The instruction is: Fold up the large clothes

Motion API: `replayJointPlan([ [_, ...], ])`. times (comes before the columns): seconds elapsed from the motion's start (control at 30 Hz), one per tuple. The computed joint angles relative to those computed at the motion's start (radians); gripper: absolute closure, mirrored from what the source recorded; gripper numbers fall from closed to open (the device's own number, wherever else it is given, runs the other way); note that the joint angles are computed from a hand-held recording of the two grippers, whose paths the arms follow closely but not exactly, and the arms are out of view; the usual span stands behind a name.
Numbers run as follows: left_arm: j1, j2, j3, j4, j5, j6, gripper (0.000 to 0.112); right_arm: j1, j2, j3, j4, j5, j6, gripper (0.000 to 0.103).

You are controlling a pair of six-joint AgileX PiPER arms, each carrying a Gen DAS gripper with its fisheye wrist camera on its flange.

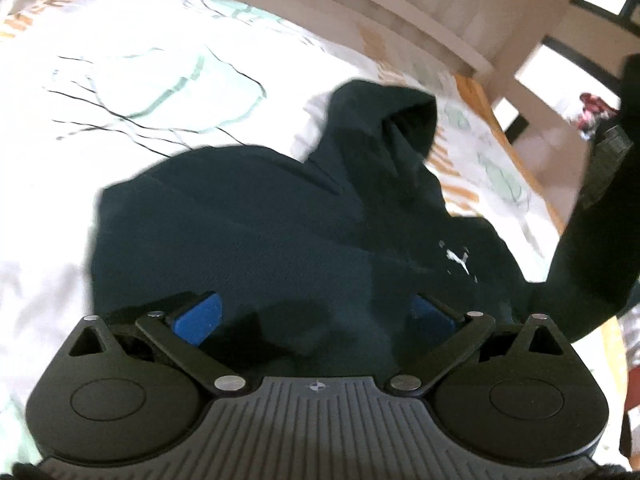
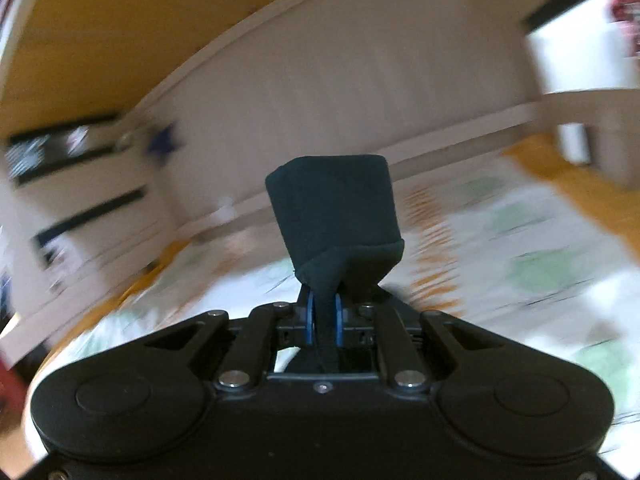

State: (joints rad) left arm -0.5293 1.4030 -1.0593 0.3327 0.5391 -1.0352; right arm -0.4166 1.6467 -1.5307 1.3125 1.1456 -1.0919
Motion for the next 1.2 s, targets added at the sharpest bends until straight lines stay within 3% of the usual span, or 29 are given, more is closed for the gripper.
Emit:
replayJointPlan([
  [0.1, 0.057, -0.069, 0.056, -0.046, -0.019, 0.05, 0.01, 0.153, -0.039, 0.141, -0.026, -0.055, -0.096, 0.085],
  [0.33, 0.196, -0.194, 0.189, -0.192, -0.085, 0.096, 0.009, 0.465, -0.07, 0.407, -0.178, -0.296, -0.212, 0.082],
  [0.43, 0.212, -0.199, 0.196, -0.223, -0.092, 0.123, 0.009, 0.557, -0.123, 0.524, -0.263, -0.417, -0.223, 0.072],
  [0.47, 0.21, -0.197, 0.194, -0.231, -0.095, 0.135, 0.009, 0.575, -0.144, 0.551, -0.297, -0.436, -0.213, 0.06],
  [0.57, 0.195, -0.178, 0.172, -0.272, -0.11, 0.187, 0.009, 0.552, -0.181, 0.571, -0.301, -0.377, -0.245, 0.032],
  [0.7, 0.16, -0.137, 0.136, -0.26, -0.129, 0.204, 0.009, 0.414, -0.237, 0.566, -0.305, -0.263, -0.266, 0.032],
  [0.87, 0.086, -0.062, 0.086, -0.124, -0.108, 0.108, 0.01, 0.285, -0.234, 0.556, -0.317, -0.322, -0.265, 0.031],
  [0.97, 0.072, -0.019, 0.054, -0.201, -0.052, 0.203, 0.011, 0.198, -0.19, 0.525, -0.328, -0.349, -0.244, 0.031],
  [1.03, 0.071, 0.021, 0.028, -0.272, 0.02, 0.287, 0.021, 0.181, -0.147, 0.494, -0.456, -0.39, -0.146, 0.031],
  [1.1, 0.04, 0.021, 0.039, -0.196, 0.032, 0.271, 0.025, 0.166, -0.063, 0.431, -0.592, -0.324, -0.01, 0.031],
  [1.2, 0.009, 0.009, 0.063, -0.125, 0.026, 0.236, 0.025, 0.102, -0.028, 0.343, -0.6, -0.159, 0.03, 0.031],
])
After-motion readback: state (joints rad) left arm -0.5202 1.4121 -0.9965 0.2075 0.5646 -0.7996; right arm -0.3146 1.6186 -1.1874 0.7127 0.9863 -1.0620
